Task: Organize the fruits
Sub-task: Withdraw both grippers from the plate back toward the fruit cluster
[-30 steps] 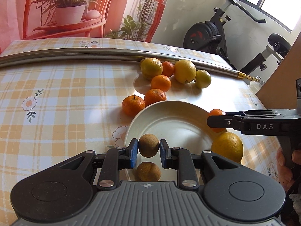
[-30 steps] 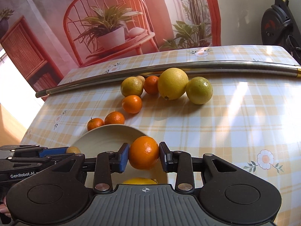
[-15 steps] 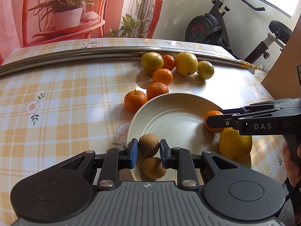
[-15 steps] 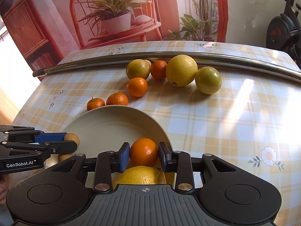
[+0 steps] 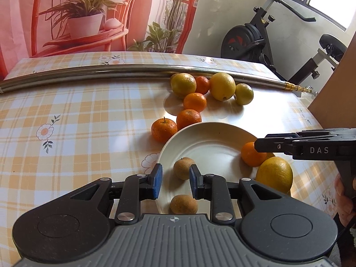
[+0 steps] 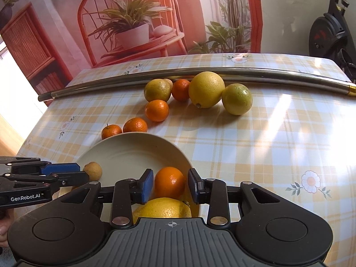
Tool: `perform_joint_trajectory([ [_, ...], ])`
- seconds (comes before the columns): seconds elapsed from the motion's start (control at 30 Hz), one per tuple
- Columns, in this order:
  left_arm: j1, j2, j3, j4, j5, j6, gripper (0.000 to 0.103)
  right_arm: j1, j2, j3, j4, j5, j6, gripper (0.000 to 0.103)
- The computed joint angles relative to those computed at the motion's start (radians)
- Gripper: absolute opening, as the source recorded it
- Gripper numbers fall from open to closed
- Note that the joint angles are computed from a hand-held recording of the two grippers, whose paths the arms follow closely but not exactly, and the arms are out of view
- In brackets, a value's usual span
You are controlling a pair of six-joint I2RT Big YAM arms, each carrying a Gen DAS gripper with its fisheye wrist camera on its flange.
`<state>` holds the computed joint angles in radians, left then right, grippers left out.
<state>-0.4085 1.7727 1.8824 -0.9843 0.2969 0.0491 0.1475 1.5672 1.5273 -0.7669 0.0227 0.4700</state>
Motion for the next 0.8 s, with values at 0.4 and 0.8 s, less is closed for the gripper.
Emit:
perform_joint_trajectory([
  [0.4,0.049,0.045,0.164,0.032,-0.026,-0.083,0.028,-0.055,-0.066,-0.029,0.095,0.068,0.026,0.033],
  [0.8,0.046,0.167,0.339,-0.075,-0.046,-0.054,0.028,-0.105,-0.036,-0.02,0.136,0.101,0.028,0.033],
])
